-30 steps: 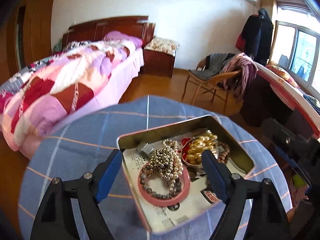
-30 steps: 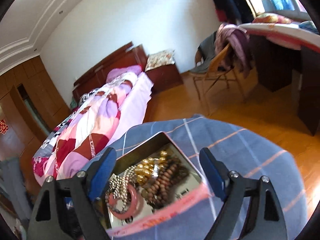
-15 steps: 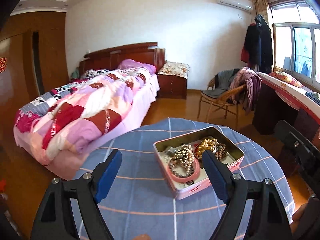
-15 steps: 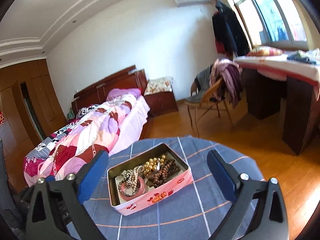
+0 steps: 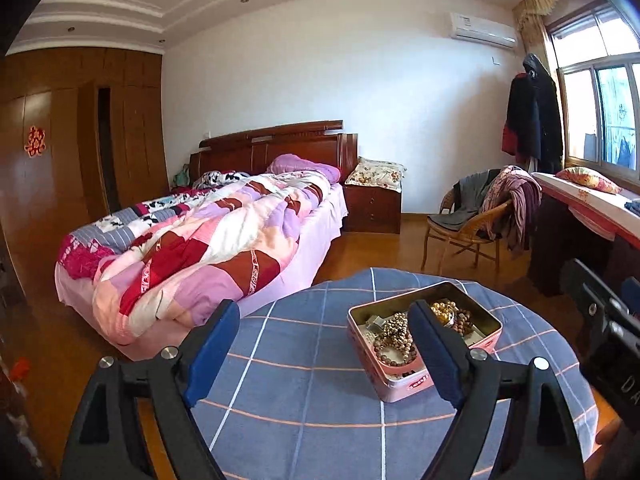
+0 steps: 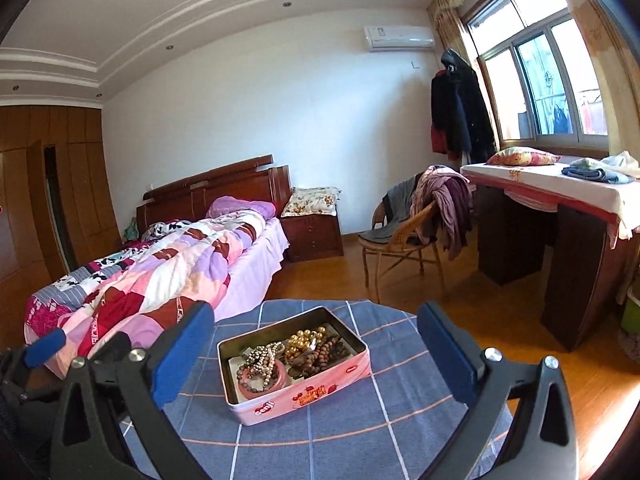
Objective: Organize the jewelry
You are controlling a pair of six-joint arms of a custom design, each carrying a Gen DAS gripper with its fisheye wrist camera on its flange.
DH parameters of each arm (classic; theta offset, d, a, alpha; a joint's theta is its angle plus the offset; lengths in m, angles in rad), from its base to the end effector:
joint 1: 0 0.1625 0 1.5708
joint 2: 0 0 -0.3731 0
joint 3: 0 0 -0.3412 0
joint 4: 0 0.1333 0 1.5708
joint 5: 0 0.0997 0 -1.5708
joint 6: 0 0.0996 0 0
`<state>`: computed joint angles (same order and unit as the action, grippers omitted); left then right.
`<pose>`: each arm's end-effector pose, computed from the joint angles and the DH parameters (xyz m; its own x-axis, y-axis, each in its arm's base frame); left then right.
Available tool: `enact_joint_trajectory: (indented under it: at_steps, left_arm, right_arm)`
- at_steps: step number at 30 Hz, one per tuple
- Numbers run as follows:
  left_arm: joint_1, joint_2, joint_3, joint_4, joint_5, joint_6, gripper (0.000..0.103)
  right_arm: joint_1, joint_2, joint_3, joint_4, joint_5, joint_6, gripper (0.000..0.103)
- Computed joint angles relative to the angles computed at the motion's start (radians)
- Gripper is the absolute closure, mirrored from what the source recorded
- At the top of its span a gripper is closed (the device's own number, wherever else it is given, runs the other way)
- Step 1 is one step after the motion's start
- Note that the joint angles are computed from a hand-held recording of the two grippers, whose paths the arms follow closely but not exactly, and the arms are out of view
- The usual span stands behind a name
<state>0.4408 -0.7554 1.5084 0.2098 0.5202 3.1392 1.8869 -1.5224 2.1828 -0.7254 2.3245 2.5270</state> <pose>-0.3286 -0.3980 0.0874 -0.6621 0.2372 -0.7108 0.7408 0.3508 -0.5729 0.1758 -0.3281 0.2311 -0.7513 0.3807 0.5391 -0.5055 0.1931 -0.8409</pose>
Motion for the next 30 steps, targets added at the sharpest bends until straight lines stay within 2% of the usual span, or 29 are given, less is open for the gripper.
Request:
enact_joint_trajectory:
  at_steps: [2,4,8,23,30]
  left_arm:
    - [0.005,-0.016,0.012,0.001,0.026,-0.014,0.017]
    - [0.000,-0.044,0.055,-0.070,0.036,0.028,0.017]
    - [-0.018,-0.052,0.086,-0.130,0.003,0.088,0.017]
    - [-0.037,-0.073,0.098,-0.128,0.016,0.080,0.017]
    - [-0.027,-0.055,0.061,-0.046,0.051,0.024,0.016]
  right_arm:
    - [0.000,-0.001,0.003,-0.001,0.002,0.006,0.000]
    - [0.000,-0.002,0.010,-0.008,-0.001,0.010,0.000]
    - [-0.001,-0.003,0.011,-0.002,0.007,0.014,0.000]
    - [0.000,-0.021,0.006,0.026,0.022,0.037,0.000]
    - [0.009,-0.019,0.003,0.017,0.036,0.039,0.000]
